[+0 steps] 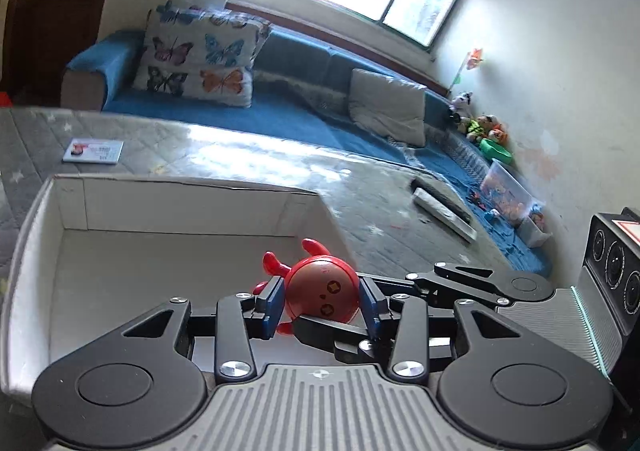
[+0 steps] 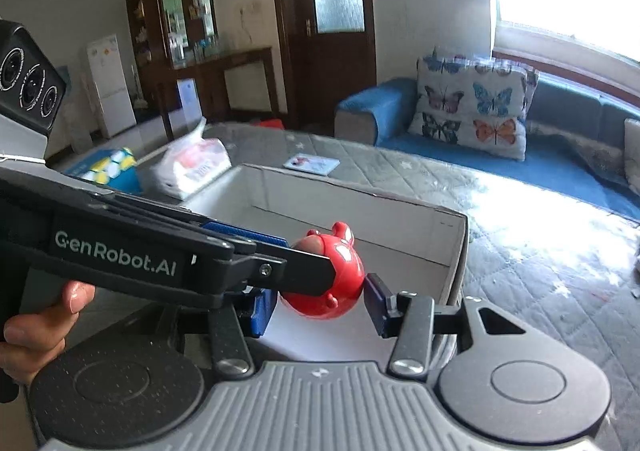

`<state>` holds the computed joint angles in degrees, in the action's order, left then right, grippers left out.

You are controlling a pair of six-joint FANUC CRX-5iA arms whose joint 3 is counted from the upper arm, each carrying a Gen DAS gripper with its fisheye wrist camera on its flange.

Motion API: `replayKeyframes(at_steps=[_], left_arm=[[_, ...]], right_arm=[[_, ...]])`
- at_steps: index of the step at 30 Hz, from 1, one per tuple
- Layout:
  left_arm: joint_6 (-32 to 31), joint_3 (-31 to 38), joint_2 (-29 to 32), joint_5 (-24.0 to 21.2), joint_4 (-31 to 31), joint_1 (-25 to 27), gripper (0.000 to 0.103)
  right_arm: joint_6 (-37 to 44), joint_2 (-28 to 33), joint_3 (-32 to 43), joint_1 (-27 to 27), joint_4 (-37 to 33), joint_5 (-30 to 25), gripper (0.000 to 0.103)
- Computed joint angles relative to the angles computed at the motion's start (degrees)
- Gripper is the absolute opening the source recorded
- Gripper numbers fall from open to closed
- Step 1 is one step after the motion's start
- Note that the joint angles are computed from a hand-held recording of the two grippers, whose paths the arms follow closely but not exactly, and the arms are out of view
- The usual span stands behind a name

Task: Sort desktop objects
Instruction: 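Carry the red toy over the box and open the left gripper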

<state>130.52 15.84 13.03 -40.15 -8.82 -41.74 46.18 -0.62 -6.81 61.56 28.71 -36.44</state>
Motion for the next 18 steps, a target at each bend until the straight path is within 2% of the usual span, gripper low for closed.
replayKeyframes(at_steps=[7,11,18], left_arm=[[-7.5,-6.0,2.3,6.5,14.1,6.4,0.043],[-9.5,-7.4,3.1,7.2,18.0,7.7,0.043],[-11.7,-9.2,2.8,8.9,20.6,7.8,0.041]], right_arm=[[11.9,10.0,11.4,-4.1,-11.7,-6.0,0.048],[14.3,12.5,13.2,-4.1,-12.0,-8.2,0.048],[13.4,14.0,13.5,-3.1,-8.3,-9.7,0.05]])
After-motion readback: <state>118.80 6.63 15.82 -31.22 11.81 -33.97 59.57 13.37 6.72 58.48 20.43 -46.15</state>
